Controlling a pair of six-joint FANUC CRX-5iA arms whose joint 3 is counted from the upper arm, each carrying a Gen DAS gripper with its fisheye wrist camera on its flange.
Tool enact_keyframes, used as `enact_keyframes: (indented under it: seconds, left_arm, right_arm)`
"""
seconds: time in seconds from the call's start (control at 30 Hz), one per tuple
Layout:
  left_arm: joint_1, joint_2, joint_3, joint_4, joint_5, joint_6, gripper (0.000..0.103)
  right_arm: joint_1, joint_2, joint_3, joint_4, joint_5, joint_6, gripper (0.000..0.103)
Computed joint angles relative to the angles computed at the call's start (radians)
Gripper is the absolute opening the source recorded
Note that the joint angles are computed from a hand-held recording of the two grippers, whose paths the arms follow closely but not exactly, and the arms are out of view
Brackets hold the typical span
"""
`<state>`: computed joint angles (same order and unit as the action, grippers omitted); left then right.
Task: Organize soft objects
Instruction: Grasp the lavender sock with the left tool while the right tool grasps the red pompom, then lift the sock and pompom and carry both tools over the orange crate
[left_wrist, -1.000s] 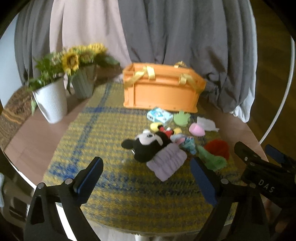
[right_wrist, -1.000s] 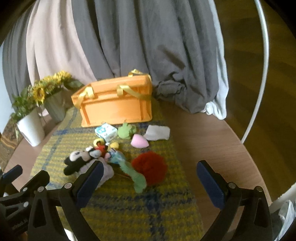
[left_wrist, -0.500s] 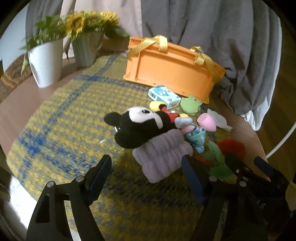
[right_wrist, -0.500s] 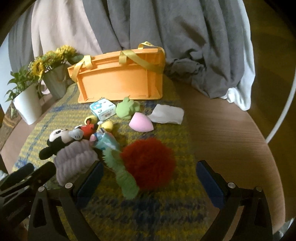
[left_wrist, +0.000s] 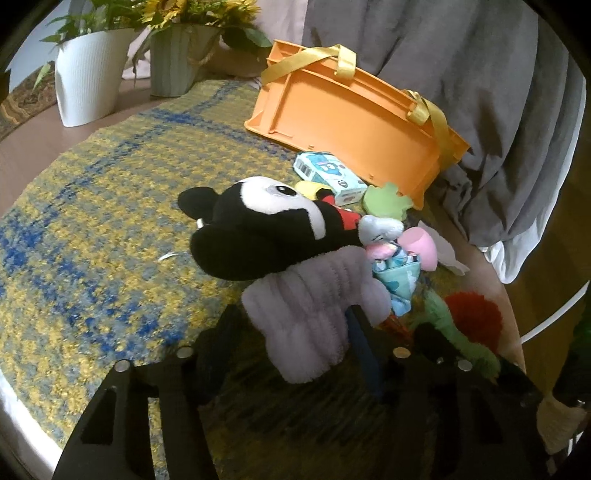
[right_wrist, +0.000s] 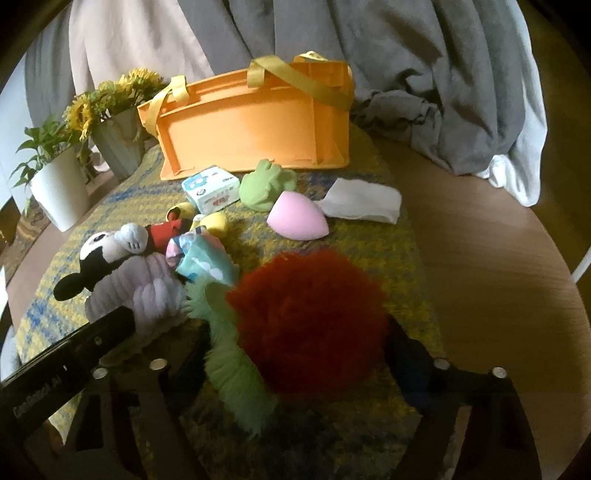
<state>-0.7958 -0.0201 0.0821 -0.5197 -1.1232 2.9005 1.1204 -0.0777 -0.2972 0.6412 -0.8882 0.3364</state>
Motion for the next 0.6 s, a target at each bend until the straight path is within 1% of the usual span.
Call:
enact_keyframes:
  seconds: [0.07,0.1,0.13,0.17,0.23,0.3,0.37,0.6]
  left_arm:
    - [0.002,-0.002,-0.002,0.008,0.011,-0.01,0.046]
    - [0.003,0.0,0.001,0.009,0.008,-0.015,0.044]
    - [0.0,0.003,0.008,0.004,0.0,-0.017,0.043]
    - [-0.003,0.006,0.014,0.001,-0.007,-0.021,0.039]
    - [-0.012,0.014,0.031,-0.01,-0.024,-0.031,0.036]
    - [-0.02,0.02,0.045,-0.018,-0.039,-0.047,0.032]
    - [-0.035,0.026,0.066,-0.034,-0.063,-0.061,0.03]
    - [-0.061,0.023,0.107,-0.052,-0.101,-0.104,0.029]
  right_arm:
    - [-0.003,0.0,0.001,-0.009,0.01,0.004,0.069]
    - [-0.004,0.001,0.002,-0.011,0.014,0.005,0.066]
    - [-0.005,0.001,0.002,-0.015,0.02,0.008,0.061]
    - [-0.007,0.001,0.003,-0.02,0.023,0.012,0.055]
    - [-0.01,-0.003,0.004,-0.031,0.03,0.016,0.051]
    - [-0.01,-0.009,0.004,-0.038,0.033,0.021,0.049]
    - [-0.009,-0.018,0.006,-0.039,0.033,0.021,0.048]
    - [0.0,-0.048,0.016,-0.029,0.009,-0.006,0.047]
